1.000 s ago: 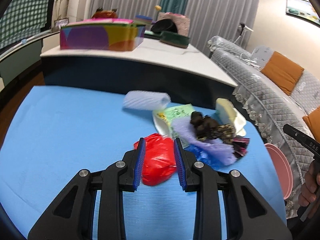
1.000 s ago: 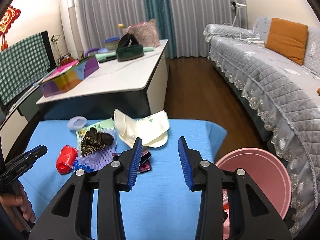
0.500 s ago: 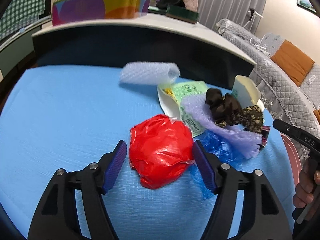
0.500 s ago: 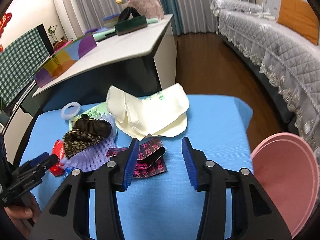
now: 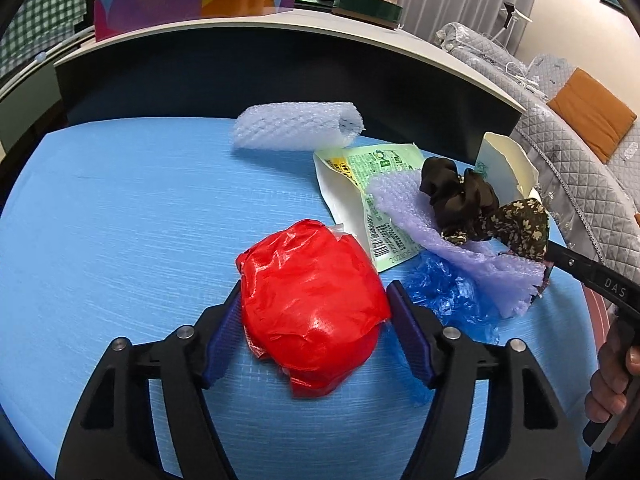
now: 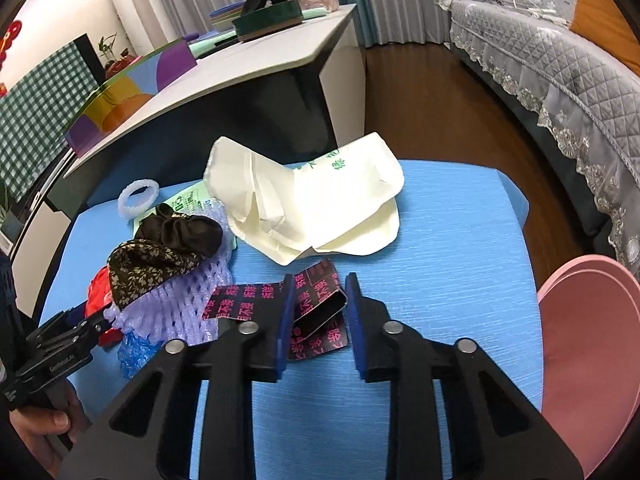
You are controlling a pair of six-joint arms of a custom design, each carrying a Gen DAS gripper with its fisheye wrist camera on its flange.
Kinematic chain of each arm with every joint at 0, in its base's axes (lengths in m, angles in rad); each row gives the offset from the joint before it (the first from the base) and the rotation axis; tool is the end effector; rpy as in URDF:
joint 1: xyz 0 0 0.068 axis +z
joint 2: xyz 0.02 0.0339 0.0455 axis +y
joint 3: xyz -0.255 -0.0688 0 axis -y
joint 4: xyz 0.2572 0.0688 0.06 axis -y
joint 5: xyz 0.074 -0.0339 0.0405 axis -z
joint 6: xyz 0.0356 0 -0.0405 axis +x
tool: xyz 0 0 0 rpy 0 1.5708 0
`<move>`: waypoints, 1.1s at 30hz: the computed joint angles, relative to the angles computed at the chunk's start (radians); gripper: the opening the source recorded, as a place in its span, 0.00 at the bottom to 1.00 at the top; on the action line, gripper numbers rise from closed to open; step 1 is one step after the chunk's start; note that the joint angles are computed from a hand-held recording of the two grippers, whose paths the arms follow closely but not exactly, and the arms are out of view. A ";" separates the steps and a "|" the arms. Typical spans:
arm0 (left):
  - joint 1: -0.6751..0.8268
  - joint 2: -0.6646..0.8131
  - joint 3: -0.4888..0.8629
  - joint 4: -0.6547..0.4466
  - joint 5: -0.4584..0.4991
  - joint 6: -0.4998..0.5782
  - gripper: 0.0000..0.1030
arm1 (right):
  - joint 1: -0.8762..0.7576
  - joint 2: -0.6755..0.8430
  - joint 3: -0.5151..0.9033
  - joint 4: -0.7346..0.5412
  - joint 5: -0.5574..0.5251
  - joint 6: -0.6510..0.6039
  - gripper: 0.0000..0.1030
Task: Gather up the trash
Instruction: 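Grasp the red balloon-like bag with the left tool while the right tool grasps the pink packet, then carry the red bag and pink packet over the pink bin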
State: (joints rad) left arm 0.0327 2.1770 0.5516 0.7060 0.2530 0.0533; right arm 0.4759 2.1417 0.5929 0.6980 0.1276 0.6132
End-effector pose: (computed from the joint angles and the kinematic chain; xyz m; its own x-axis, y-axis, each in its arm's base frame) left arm 0.2771 0.0001 -0.0233 -0.7873 0.0259 -0.6160 0.1622 0.9726 -0.1665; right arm 0.2648 0.1314 -0.0099 -0.7651 0.2478 -0.5943 0.0740 0.9507 0.3012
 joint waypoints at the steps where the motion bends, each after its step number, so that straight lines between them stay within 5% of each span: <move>1: 0.001 -0.005 -0.006 0.007 -0.006 0.002 0.64 | 0.003 -0.011 -0.009 0.004 0.005 -0.004 0.19; 21: -0.058 -0.215 -0.212 0.162 -0.056 0.015 0.63 | 0.147 -0.362 -0.261 0.031 0.229 -0.053 0.10; 33: -0.158 -0.362 -0.341 0.221 -0.109 -0.001 0.63 | 0.247 -0.688 -0.437 -0.098 0.406 -0.012 0.10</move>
State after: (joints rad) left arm -0.1250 1.8145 0.2104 0.9265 0.1442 0.0521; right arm 0.7230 1.4541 0.1563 0.6003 0.5337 0.6017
